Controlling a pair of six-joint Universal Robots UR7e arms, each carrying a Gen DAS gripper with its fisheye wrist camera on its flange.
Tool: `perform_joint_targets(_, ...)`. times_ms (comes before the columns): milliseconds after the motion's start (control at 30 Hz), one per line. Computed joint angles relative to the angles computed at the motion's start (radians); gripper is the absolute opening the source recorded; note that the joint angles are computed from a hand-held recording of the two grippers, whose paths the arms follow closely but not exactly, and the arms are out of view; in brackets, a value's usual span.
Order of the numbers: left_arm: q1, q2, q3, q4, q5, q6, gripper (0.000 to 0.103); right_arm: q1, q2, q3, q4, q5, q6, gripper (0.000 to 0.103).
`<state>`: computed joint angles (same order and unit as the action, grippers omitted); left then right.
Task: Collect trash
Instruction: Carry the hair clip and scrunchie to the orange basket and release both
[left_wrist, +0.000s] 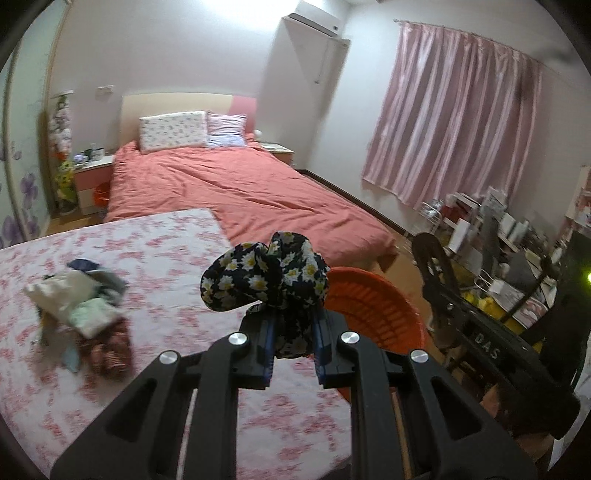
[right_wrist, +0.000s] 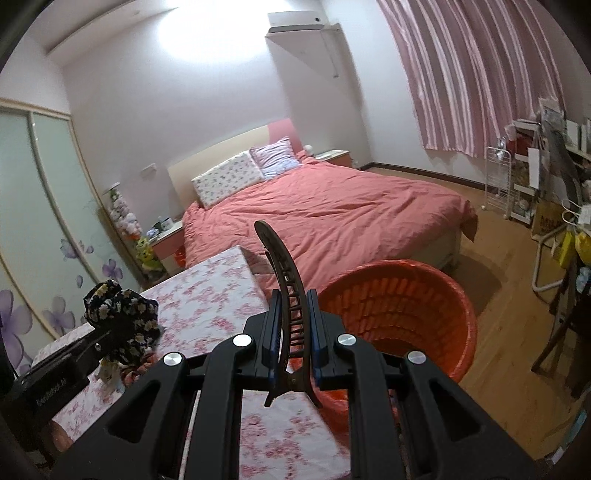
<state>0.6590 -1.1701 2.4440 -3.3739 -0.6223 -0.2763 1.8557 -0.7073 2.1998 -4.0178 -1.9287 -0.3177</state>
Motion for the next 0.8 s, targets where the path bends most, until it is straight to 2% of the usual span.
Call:
perform_joint_targets(333, 0.094, 0.162, -0.129, -0.048, -0.153, 0.097, 0.017, -0.076, -0.010, -0.015, 0.005, 0.001, 0.026, 0.014)
perform_joint_targets(567, 0.164, 0.263, -0.239, -0.016, -0.242, 0.140, 0.018, -0.125, -0.014, -0.039, 0.057, 0.024, 0.051, 0.014)
perform_joint_targets(667, 0.198, 0.310, -0.297, 0.019, -0.253, 0.141, 0.030, -0.147, -0.016, -0.058, 0.092, 0.039, 0.062, 0.015)
perform_joint_targets(700, 0.209, 0.323, -0.312, 0.027, -0.251, 0.141, 0.037, -0.153, -0.014, -0.069, 0.110, 0.033, 0.071, 0.015)
perform_joint_targets(733, 0.220, 0.332, -0.322, 0.035, -0.248, 0.138, 0.042, -0.160, -0.014, -0.075, 0.118, 0.031, 0.074, 0.020)
perform_joint_targets(767, 0.231, 0.340, -0.333, 0.047, -0.248, 0.135, 0.043, -0.167, -0.014, -0.084, 0.131, 0.027, 0.075, 0.028)
perform_joint_targets(800, 0.238, 0.345, -0.338, 0.051, -0.249, 0.134, 0.044, -0.171, -0.010, -0.090, 0.135, 0.015, 0.077, 0.033)
